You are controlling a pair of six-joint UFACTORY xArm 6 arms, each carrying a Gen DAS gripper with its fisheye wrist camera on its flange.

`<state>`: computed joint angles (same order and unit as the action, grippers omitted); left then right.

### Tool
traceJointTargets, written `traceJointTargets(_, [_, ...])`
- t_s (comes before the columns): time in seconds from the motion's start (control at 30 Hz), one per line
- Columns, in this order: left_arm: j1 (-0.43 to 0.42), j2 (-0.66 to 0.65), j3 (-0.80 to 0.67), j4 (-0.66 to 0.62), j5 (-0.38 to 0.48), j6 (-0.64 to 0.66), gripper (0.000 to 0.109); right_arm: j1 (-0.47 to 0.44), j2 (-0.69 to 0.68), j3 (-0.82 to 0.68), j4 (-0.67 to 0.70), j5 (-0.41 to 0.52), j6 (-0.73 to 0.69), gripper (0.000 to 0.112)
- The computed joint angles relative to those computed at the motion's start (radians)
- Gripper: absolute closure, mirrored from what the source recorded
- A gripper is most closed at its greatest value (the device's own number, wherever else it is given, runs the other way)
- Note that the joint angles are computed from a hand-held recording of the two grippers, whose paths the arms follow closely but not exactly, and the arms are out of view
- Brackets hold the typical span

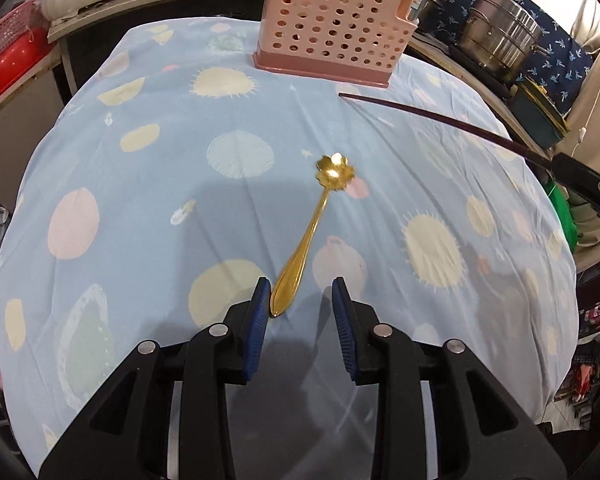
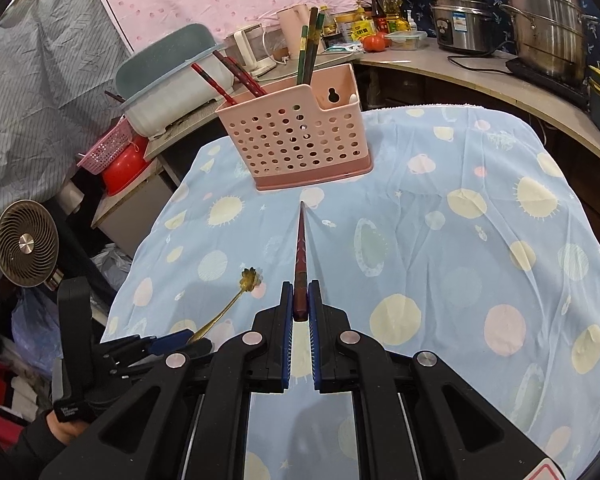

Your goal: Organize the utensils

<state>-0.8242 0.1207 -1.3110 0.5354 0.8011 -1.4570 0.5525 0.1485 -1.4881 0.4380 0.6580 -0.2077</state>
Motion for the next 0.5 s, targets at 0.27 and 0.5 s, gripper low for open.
traceJointTargets(0.27, [-0.012, 0.019, -0.031, 0.018, 0.055, 0.002, 0.097, 0.002, -0.006, 0.009, 0.01, 0.0, -0.012, 0.105])
traceJointTargets(0.5, [-0.019, 0.005, -0.041, 0.037, 0.056, -0.012, 0.098, 0.0, -0.008, 0.009, 0.012, -0.001, -0.014, 0.105])
